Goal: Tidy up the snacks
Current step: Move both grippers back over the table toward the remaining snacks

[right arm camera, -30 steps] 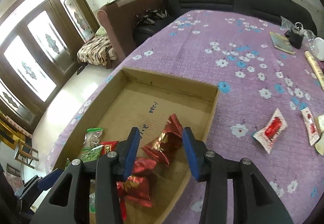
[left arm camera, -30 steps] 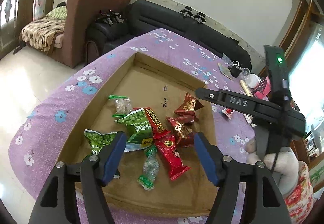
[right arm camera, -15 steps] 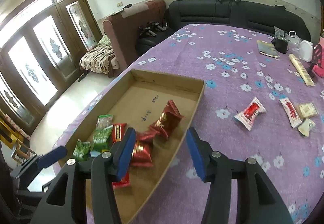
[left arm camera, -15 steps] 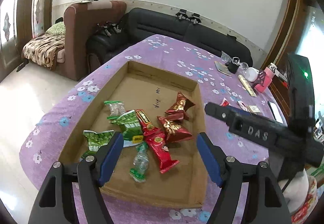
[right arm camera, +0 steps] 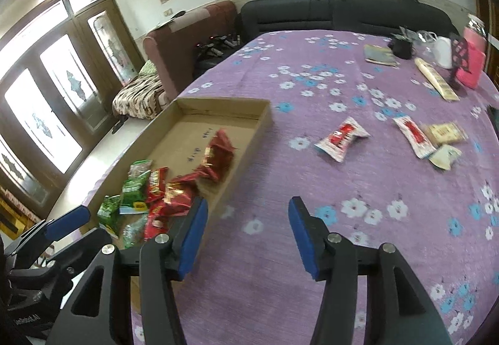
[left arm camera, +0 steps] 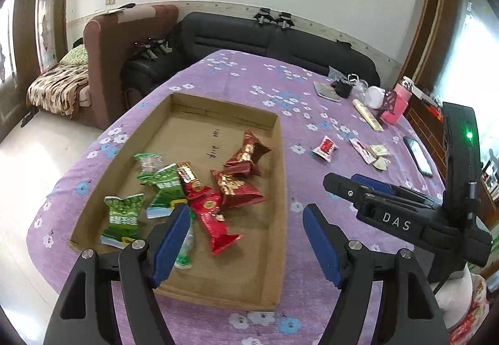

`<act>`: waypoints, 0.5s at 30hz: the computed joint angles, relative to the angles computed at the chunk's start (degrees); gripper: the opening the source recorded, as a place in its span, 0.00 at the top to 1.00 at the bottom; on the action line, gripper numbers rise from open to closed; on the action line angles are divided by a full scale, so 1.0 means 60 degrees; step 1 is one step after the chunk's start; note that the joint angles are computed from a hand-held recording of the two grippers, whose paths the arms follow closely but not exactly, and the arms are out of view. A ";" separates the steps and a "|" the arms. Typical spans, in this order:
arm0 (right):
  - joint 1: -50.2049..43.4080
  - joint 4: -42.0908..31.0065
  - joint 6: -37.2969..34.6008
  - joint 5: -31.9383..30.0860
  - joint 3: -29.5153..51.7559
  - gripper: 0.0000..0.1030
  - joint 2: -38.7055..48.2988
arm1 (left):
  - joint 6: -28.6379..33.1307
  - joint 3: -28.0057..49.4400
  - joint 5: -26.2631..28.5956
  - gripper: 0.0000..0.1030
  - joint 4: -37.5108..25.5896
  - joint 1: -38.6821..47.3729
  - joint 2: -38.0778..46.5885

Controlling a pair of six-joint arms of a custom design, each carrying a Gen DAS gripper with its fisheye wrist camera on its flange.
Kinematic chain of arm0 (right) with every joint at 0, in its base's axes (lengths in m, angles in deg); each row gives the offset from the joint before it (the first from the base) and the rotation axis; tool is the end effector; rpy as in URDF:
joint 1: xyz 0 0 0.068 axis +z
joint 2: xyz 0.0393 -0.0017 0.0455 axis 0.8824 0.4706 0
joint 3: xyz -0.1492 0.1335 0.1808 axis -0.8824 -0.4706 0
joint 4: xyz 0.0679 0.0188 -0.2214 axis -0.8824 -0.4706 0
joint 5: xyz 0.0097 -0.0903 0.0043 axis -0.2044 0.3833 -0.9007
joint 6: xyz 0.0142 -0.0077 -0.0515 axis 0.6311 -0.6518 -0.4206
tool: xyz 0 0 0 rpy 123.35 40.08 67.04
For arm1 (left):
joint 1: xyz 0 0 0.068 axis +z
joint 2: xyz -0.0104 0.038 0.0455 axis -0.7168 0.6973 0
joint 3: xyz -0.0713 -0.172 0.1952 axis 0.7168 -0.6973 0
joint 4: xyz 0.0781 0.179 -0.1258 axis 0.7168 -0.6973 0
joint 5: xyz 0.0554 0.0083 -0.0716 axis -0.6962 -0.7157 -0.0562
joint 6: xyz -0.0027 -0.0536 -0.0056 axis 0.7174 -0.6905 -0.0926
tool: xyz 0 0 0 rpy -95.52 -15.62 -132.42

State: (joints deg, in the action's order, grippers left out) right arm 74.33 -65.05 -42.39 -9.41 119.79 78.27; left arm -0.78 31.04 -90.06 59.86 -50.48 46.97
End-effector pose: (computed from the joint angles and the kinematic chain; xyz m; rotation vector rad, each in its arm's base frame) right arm 0.3745 0.0970 0.0979 -0.5395 2.3497 0.5689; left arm 0.2654 -0.0184 0.1276 -0.3498 2.2904 -0.1071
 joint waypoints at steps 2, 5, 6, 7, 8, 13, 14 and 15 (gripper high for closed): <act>-0.0280 0.0015 -0.0054 -0.0096 -0.0033 0.48 0.0042 | -0.0033 0.0148 -0.0160 0.24 -0.0148 -0.0256 0.0054; -0.0694 -0.0001 -0.0202 -0.0237 -0.0041 0.48 0.0124 | -0.0053 0.0339 -0.0363 0.24 -0.0353 -0.0593 0.0151; -0.0892 -0.0002 -0.0324 -0.0299 -0.0032 0.46 0.0170 | -0.0050 0.0460 -0.0404 0.24 -0.0460 -0.0684 0.0213; -0.1059 0.0012 -0.0423 -0.0334 -0.0053 0.45 0.0179 | -0.0025 0.0596 -0.0433 0.24 -0.0576 -0.0775 0.0271; -0.1234 0.0017 -0.0516 -0.0355 -0.0051 0.44 0.0193 | 0.0004 0.0706 -0.0463 0.24 -0.0669 -0.0859 0.0298; -0.2412 -0.0318 -0.0855 -0.0310 0.0476 0.44 0.0464 | 0.0036 0.1303 -0.0292 0.24 -0.0976 -0.1128 0.0507; -0.2615 -0.0374 -0.0880 -0.0264 0.0616 0.44 0.0538 | 0.0050 0.1494 -0.0219 0.24 -0.1046 -0.1195 0.0621; -0.2909 -0.0477 -0.0905 -0.0203 0.0851 0.44 0.0664 | 0.0064 0.1703 -0.0145 0.24 -0.1122 -0.1277 0.0762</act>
State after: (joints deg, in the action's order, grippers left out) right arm 56.88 -67.91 -47.82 -10.63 124.90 82.25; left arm -0.39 41.26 -90.93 53.13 -58.14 51.54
